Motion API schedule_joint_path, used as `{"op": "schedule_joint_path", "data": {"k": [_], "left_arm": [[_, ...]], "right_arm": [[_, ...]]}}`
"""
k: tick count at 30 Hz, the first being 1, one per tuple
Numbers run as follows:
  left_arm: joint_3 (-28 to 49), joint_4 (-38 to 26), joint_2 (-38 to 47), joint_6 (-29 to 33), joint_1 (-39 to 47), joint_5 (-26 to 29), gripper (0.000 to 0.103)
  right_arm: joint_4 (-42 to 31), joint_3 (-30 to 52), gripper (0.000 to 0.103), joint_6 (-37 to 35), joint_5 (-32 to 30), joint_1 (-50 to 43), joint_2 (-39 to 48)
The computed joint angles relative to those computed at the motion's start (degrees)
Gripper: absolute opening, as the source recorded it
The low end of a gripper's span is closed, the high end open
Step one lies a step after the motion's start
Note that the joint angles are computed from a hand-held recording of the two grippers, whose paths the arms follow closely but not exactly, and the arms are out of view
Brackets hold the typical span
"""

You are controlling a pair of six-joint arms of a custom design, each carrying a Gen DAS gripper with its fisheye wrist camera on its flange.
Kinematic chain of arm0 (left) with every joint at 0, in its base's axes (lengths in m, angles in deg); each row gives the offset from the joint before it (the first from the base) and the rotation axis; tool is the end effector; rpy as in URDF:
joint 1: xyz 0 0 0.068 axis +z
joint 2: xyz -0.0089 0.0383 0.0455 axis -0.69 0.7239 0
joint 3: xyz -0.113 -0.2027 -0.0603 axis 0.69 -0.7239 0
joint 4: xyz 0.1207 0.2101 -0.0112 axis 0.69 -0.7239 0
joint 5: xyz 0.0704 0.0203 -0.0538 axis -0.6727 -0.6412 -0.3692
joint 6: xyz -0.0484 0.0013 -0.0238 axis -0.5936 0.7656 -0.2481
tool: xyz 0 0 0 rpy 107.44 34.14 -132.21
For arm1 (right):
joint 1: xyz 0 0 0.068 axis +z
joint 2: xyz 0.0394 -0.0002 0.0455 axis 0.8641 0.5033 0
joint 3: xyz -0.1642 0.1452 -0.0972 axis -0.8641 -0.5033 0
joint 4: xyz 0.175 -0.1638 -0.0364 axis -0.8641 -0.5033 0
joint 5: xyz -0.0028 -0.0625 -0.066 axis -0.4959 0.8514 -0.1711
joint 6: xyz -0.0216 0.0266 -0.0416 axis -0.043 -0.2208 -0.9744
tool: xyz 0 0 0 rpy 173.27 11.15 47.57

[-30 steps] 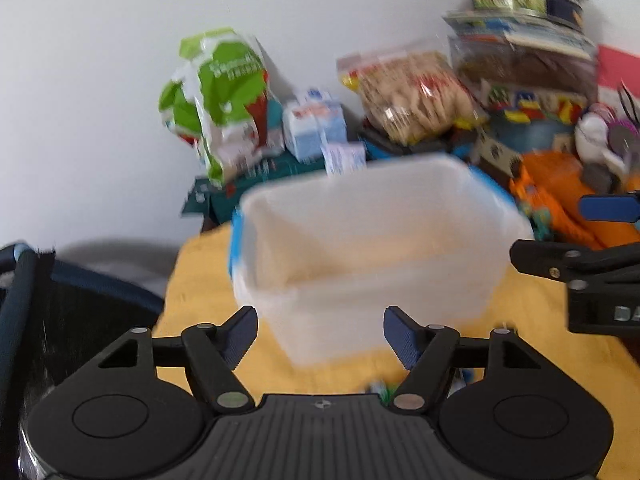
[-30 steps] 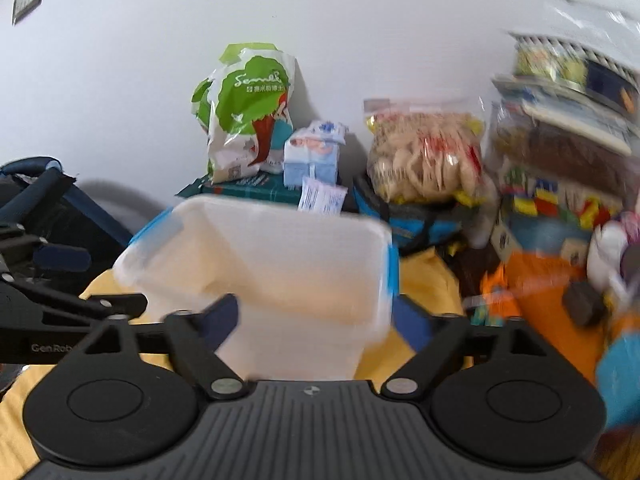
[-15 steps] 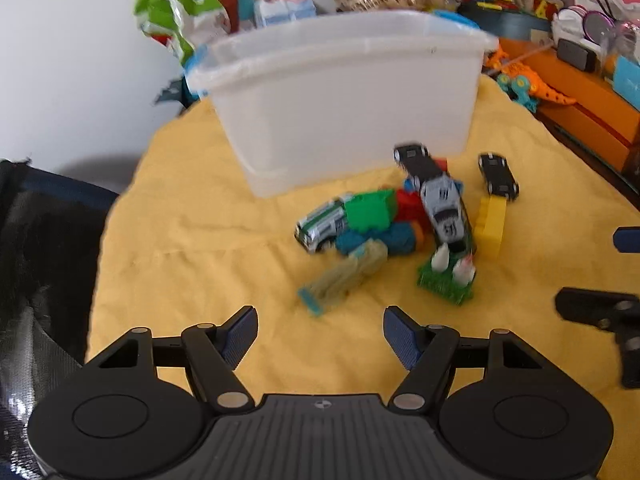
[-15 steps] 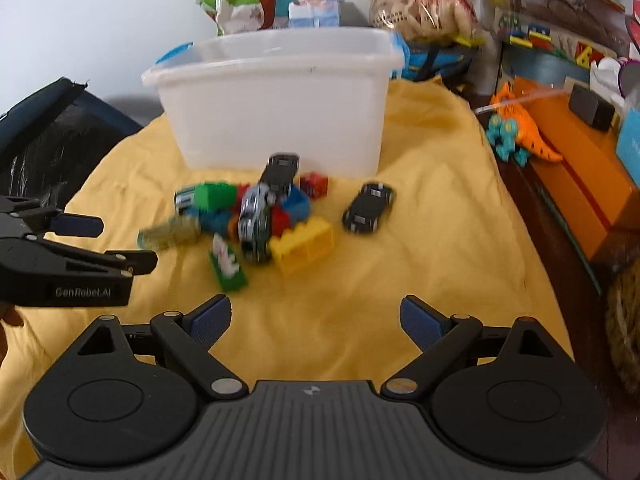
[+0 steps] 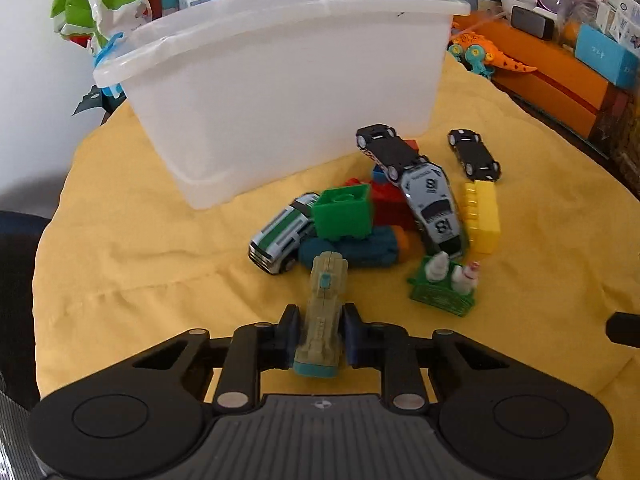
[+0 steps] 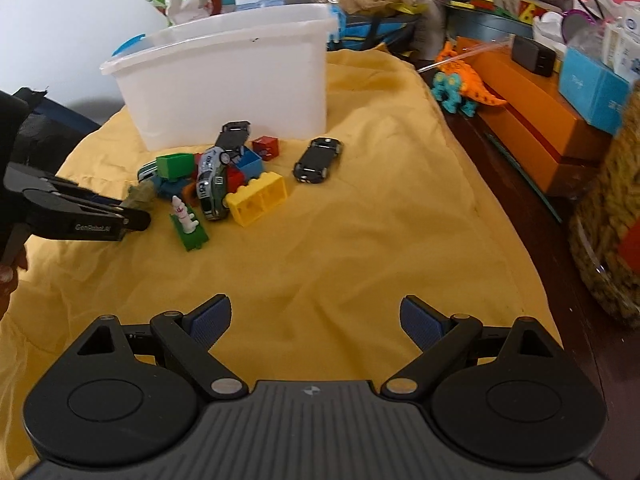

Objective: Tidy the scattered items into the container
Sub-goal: 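Grasp the cream toy train with the left tool while the right tool grasps the yellow brick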

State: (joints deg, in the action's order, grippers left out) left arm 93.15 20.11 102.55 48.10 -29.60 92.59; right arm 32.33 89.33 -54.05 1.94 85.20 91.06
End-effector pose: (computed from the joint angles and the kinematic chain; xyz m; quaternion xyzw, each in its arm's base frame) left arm 0.2883 0.0607 0.2029 0.2165 0.9244 -0.0227 0.3131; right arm 0.2068 0.0911 0.1971 -0.0355 0.9343 0.0454 0.3519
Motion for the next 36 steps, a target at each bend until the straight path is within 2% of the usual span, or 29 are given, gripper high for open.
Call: {"op": "schedule_joint_path", "data": {"k": [4, 7, 9, 11, 15, 18, 22, 23, 25, 26, 28, 30, 36], "left_arm": [[-3.31, -1.24, -5.05, -2.21, 0.02, -0.46, 0.026], [-6.64, -1.01, -9.6, -4.92, -0.51, -1.62, 0.026], [-8.7, -0.67, -12.03, -6.58, -1.37, -2.84, 0.026], [-9.75, -1.82, -14.35, -7.97, -2.19, -4.0, 0.026], [-10.63, -3.38, -18.54, -10.55, -4.24, -6.92, 0.026], [-9.9, -5.29, -19.87, -14.34, -5.78, -9.0, 0.026], [-9.07, -6.69, -19.85, -20.15, -8.96, -12.64, 0.026], [-8.8, -7.0, -19.83, -21.52, -9.58, -13.33, 0.026], [-8.68, -7.22, -20.31, -23.55, -10.84, -14.7, 0.026], [-8.81, -7.21, -20.76, -24.27, -11.56, -15.54, 0.026], [-9.03, -7.33, -21.48, -25.45, -12.49, -16.53, 0.026], [-8.99, -7.43, -21.52, -26.35, -12.65, -16.77, 0.026], [-8.89, -7.76, -22.53, -26.88, -12.59, -16.2, 0.026]], "right_arm": [[1.89, 0.58, 0.094, 0.94, 0.44, 1.08, 2.08], [8.75, -0.22, 0.089, -4.03, 0.16, 2.12, 3.29], [13.28, 0.16, 0.078, -8.8, 0.26, 2.42, 5.7], [14.48, 3.01, 0.07, -11.08, -1.63, 1.18, 9.92], [17.55, 9.08, 0.068, -17.65, -6.81, -1.81, 19.82], [18.14, 11.87, 0.068, -21.02, -11.28, -3.52, 24.01], [20.97, 13.44, 0.069, -25.68, -12.65, -4.12, 27.42], [20.5, 14.25, 0.069, -26.32, -12.75, -4.26, 28.42], [18.69, 15.72, 0.054, -27.13, -15.81, -5.31, 29.89], [18.71, 15.37, 0.055, -27.06, -17.86, -5.98, 29.68], [18.45, 14.11, 0.055, -26.85, -18.18, -6.07, 28.16], [17.24, 12.75, 0.055, -25.87, -17.11, -5.58, 25.88], [7.67, 11.57, 0.055, -21.38, -12.39, -3.54, 18.29]]}}
